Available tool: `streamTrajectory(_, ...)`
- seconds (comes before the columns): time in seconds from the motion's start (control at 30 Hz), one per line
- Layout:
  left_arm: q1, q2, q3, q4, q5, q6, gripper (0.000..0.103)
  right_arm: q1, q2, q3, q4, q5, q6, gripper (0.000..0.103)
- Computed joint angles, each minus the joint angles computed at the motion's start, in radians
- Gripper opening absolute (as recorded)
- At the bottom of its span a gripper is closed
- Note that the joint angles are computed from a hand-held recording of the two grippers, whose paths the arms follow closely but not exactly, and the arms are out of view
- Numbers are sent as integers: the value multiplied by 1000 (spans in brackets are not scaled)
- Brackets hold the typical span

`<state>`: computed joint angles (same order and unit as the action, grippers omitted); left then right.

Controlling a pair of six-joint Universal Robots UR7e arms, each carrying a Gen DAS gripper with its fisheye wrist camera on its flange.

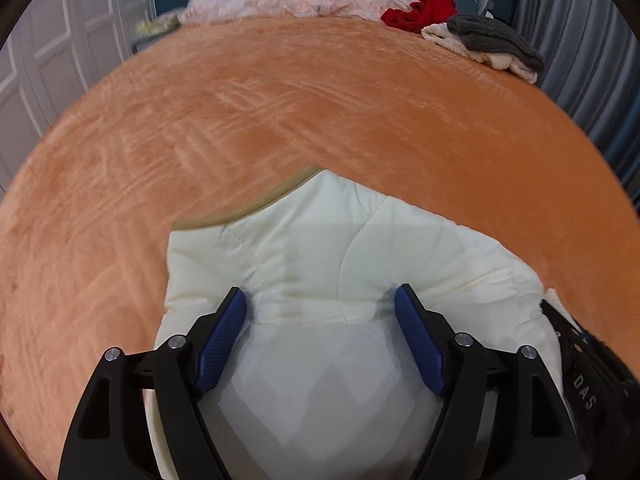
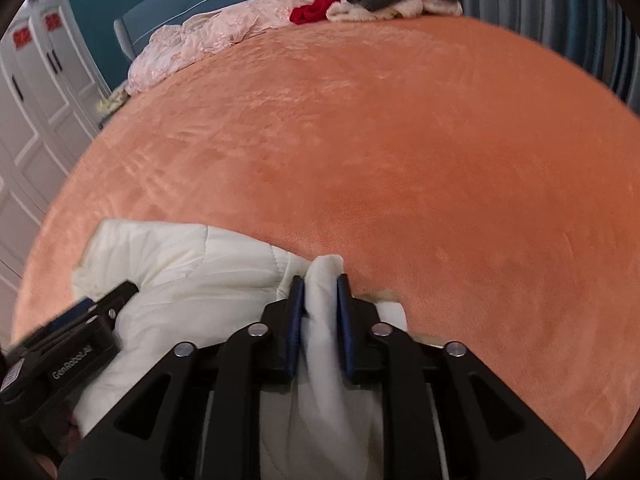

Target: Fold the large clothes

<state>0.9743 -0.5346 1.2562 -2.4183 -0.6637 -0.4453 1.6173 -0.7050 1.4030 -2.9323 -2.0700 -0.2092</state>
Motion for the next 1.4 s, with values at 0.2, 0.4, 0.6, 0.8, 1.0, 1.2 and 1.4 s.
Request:
streamTrajectory(0.2, -20, -246, 255, -64, -162, -75, 82, -37, -241, 226, 28, 194, 120, 88)
streamTrajectory(0.4, 41, -395, 452, -128, -417, -257, 82, -111, -344, 353, 208, 362, 202, 89)
streamTrajectory(0.6, 85, -376, 528, -322, -607, -312, 88, -155, -325, 414, 168, 536, 280, 96)
streamTrajectory(0.8, 35, -344, 483, -266, -535, -263, 89, -122, -300, 393, 135, 492, 269, 64)
streamTrajectory(1.0, -66, -355, 463, -233, -386, -119, 66, -38, -367, 427, 92, 392, 138, 33)
streamTrajectory(1.2, -151, -390, 456, -309, -329, 15, 61, 68, -438, 449, -7, 316, 51, 32)
streamTrajectory(1.4, -242, -435, 413, -445, -297, 212, 61, 174, -499, 417, -115, 313, -41, 32)
